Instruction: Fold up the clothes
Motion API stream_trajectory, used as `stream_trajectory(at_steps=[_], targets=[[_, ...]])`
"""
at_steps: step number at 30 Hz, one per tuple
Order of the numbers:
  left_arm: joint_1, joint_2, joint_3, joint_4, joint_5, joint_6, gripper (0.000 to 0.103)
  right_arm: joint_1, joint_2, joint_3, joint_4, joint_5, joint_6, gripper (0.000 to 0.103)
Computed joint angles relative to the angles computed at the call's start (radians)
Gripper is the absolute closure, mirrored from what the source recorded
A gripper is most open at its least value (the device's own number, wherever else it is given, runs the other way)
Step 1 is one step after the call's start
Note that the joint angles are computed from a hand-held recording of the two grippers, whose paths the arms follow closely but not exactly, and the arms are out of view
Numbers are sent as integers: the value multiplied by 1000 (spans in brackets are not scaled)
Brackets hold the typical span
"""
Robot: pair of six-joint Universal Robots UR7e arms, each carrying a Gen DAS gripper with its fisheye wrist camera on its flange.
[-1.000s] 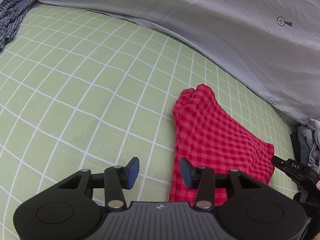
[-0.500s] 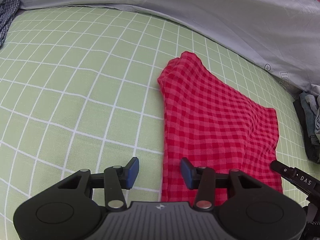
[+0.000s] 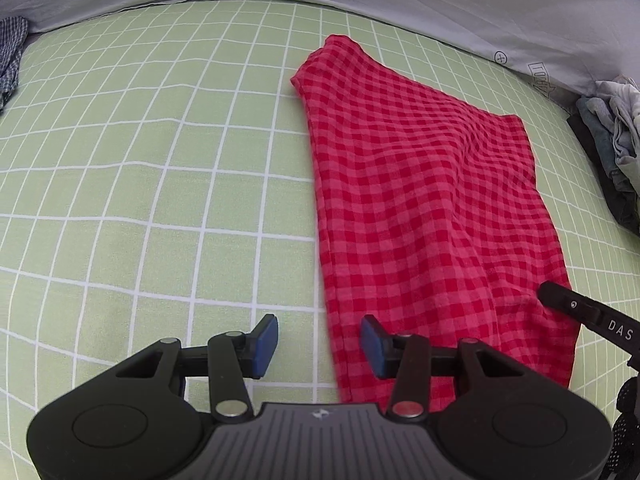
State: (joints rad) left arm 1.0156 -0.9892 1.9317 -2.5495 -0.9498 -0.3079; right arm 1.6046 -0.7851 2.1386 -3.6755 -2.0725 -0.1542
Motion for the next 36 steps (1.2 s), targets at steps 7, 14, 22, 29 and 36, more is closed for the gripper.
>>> stream_trajectory(at_steps=[7,14,22,29,36], targets=[[-23,-75,66,0,-6,-7,56,32,-27,77,-146,-41,90,101],[-29,-125,121,-7,-55,-9,56,3,-58,171,-170,-25,268,61],[-16,-152,163,-21,-164,-34,55,-28,-59,234,-140,81,383,58],[4,-142,177,-47,-249,-47,55,-82,-51,286,-171,180,488,56],[30,-116,182,-85,-317,-58,55,-93,-40,298,-178,249,483,56]])
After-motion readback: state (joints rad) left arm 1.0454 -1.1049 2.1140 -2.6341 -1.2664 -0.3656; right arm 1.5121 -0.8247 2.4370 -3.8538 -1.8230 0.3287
